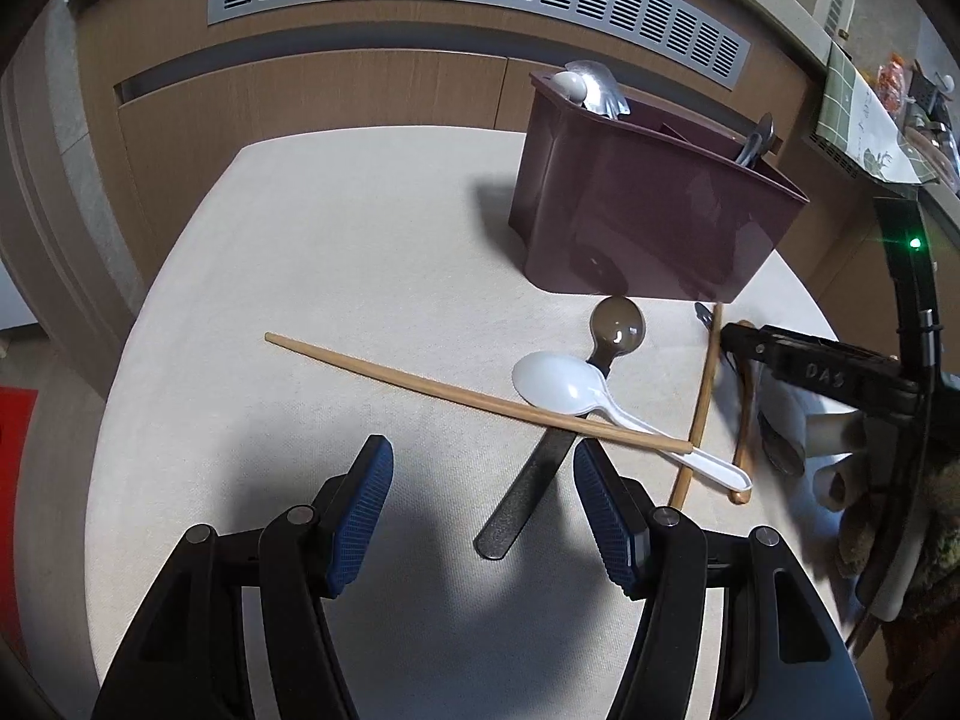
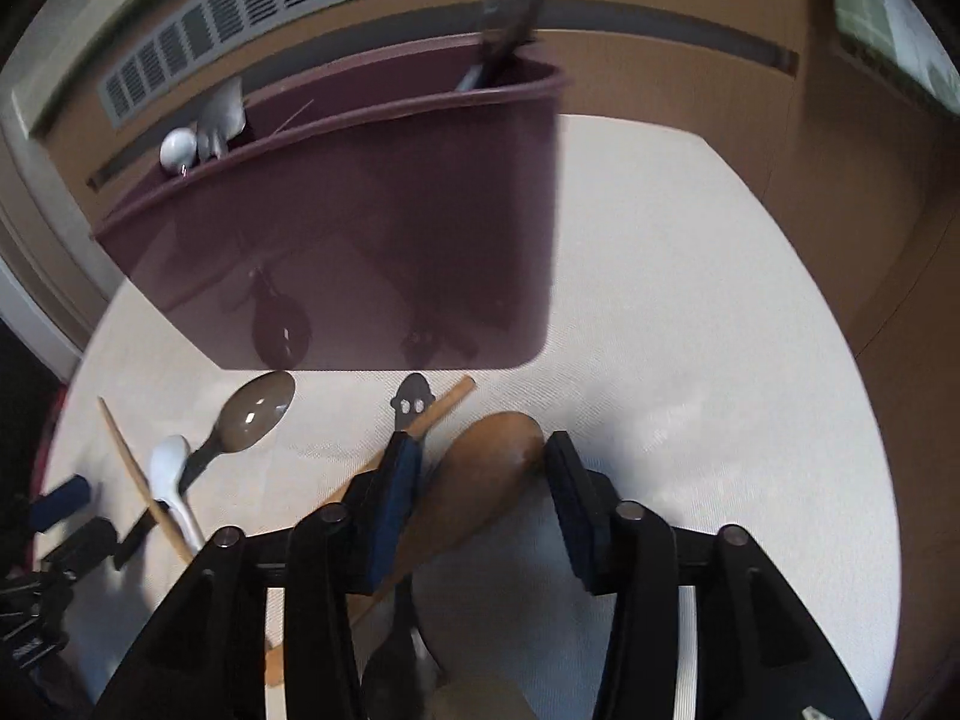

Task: Organize utensils
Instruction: 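Grasp the wooden spoon with the right tool while the left tool moves toward the white plastic spoon, then close the left tool on the white plastic spoon while the right tool holds the wooden spoon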

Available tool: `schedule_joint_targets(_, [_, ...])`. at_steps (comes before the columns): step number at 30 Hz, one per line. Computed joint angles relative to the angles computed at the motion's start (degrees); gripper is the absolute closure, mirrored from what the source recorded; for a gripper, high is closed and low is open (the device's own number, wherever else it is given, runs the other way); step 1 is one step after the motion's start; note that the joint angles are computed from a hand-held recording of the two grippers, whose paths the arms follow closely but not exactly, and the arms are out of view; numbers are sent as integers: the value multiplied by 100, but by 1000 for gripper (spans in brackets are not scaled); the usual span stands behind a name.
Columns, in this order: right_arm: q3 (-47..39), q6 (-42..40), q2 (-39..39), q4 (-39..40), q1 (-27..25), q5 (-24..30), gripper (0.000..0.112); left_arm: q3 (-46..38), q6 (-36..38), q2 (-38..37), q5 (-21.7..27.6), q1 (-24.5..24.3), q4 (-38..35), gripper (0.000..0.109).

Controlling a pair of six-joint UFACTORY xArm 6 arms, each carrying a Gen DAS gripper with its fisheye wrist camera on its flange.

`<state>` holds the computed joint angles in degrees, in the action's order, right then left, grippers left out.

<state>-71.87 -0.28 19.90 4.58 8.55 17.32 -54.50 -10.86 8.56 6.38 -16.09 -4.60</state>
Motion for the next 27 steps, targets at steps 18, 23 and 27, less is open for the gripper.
schedule_joint_targets(18, [1791, -2371, -1237, 1535, -57, -611, 66, -438, 866, 294, 101, -189, -839, 45])
schedule_joint_targets(23, [1367, -1350, -883, 944, -95, -612, 64, -663, 716, 417, 189, -247, -510, 45])
schedule_joint_targets(27, [1106, 139, -667, -560, -121, -591, 63, -706, 729, 453, 291, -259, -428, 45])
